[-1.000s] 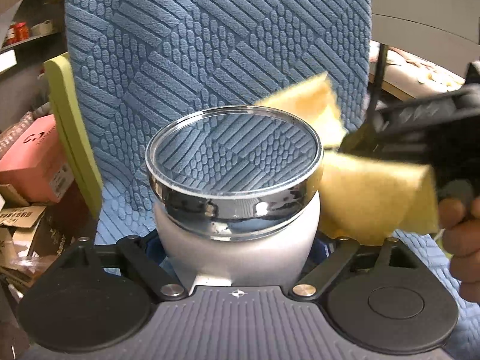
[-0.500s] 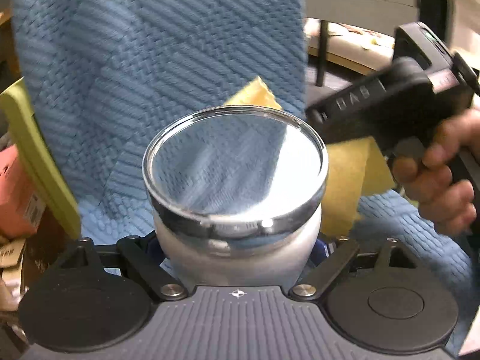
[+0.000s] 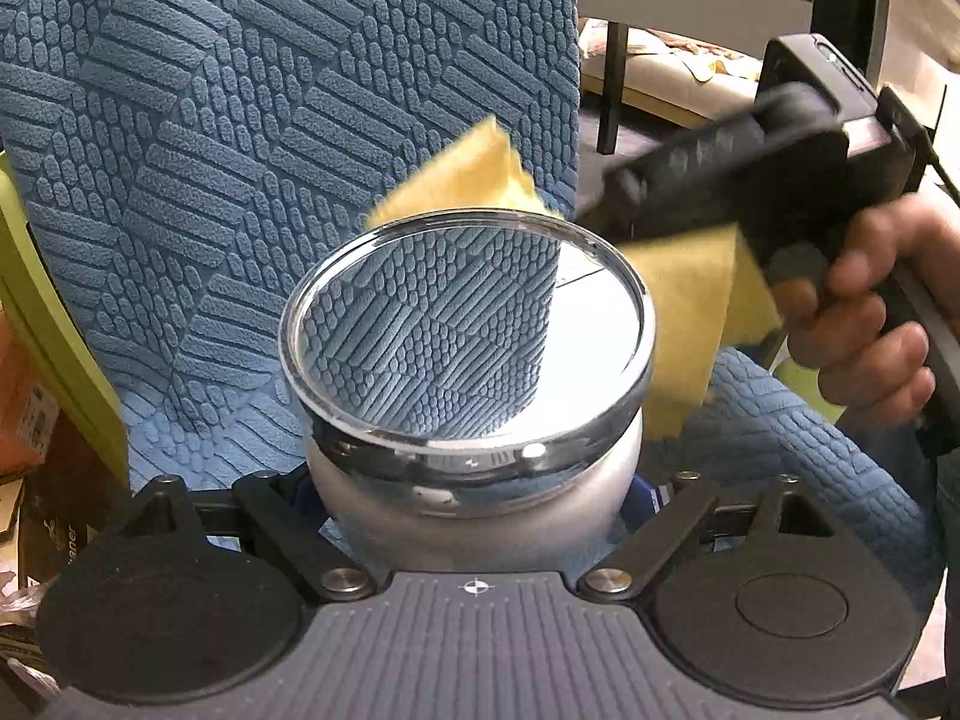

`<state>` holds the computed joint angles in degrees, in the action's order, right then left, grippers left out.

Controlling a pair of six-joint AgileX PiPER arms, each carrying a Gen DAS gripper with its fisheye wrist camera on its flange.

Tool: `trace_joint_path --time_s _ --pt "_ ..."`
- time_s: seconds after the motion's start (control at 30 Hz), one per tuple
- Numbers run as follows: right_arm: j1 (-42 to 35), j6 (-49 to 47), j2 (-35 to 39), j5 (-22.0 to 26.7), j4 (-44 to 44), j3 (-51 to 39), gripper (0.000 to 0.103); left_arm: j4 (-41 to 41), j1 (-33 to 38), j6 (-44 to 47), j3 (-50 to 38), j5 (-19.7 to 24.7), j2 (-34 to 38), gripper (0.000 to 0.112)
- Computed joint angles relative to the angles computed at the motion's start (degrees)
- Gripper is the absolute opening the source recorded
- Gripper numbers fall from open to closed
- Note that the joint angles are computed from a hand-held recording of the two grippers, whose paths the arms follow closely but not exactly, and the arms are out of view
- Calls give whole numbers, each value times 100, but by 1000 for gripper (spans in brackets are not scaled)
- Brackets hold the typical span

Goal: Clean container
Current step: 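Hold the mug with the left tool while the right tool wipes the silver rim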

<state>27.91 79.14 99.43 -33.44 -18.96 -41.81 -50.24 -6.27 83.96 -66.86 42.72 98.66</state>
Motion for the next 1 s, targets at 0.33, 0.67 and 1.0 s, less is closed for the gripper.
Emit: trace_joint_path --time_s 0.33,0.67,1.0 --pt "-453 717 8 -22 -1401 -79 18 156 -438 -552 621 -1022 -479 93" --pt "-624 1463 122 130 -2512 -366 18 718 -517 -1494 1076 -1393 -1147 96" --pt "-629 1842 128 293 -2973 -534 18 1423 -796 -2849 1680 -2163 -1760 96"
